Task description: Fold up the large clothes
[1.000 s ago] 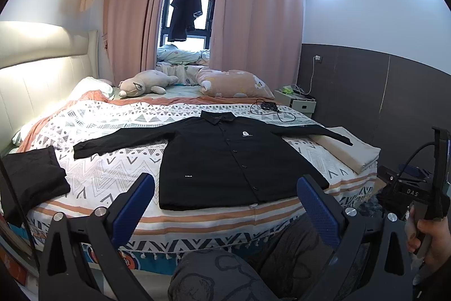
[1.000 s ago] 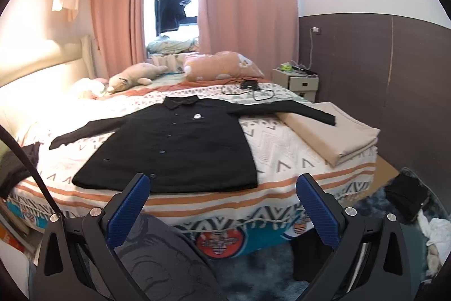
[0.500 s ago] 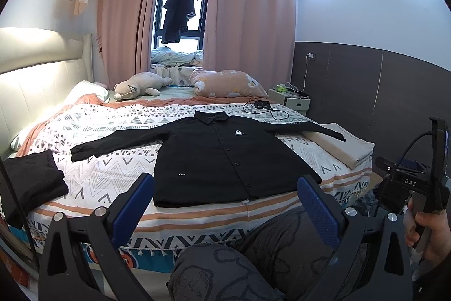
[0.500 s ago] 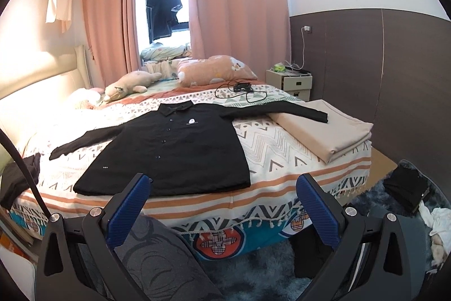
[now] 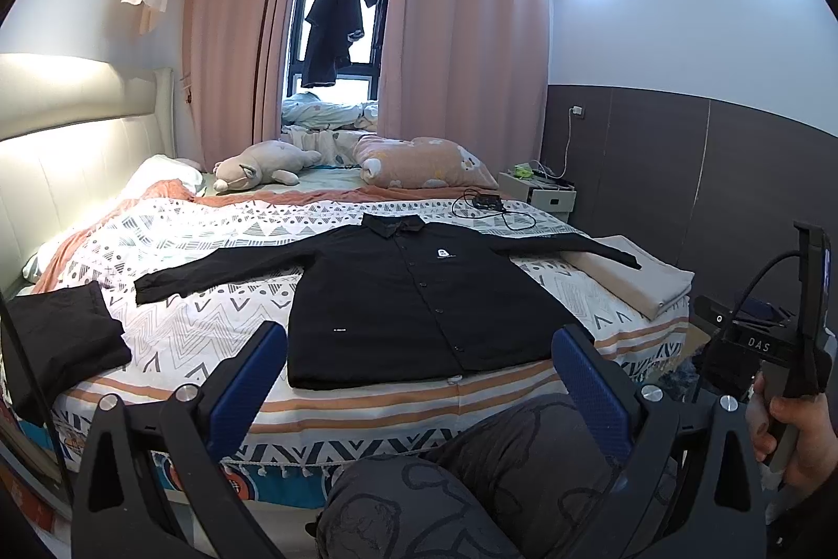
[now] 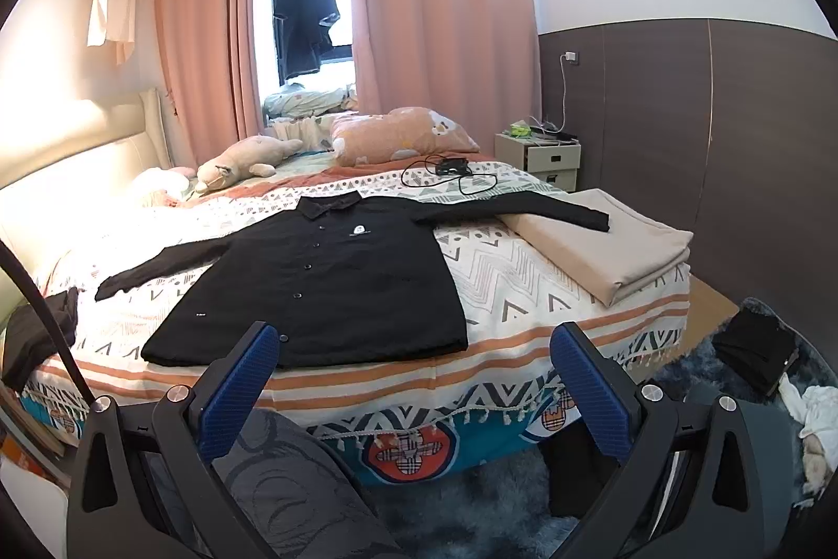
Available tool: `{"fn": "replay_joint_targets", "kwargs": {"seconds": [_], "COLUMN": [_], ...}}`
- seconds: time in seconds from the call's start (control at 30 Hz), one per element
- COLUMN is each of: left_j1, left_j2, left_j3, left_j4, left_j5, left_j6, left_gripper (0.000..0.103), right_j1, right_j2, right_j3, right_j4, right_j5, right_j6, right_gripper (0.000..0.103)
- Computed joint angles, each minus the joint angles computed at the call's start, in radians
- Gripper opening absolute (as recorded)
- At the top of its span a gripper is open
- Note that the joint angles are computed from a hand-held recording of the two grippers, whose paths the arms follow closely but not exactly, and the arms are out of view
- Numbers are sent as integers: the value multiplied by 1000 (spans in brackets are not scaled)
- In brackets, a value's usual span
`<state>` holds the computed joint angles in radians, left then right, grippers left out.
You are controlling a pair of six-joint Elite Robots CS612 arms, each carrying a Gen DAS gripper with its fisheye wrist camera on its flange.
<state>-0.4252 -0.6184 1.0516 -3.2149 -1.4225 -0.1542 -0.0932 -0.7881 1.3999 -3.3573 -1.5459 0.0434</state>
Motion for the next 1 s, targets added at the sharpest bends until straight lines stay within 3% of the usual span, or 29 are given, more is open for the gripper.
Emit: {"fn": "replay_joint_targets", "kwargs": {"seconds": [1.0], "left_j1": [10], "left_j2": [1], "left_j3": [1], "left_j4": [1], "left_j5": [-21], "left_j6": [-11], "left_gripper": [103], "right_j1": [-6], "right_j2": [0], "right_j3": [15], "right_j4": [-51], "right_j5": [1], "right_j6": [37], "right_gripper": [103]}}
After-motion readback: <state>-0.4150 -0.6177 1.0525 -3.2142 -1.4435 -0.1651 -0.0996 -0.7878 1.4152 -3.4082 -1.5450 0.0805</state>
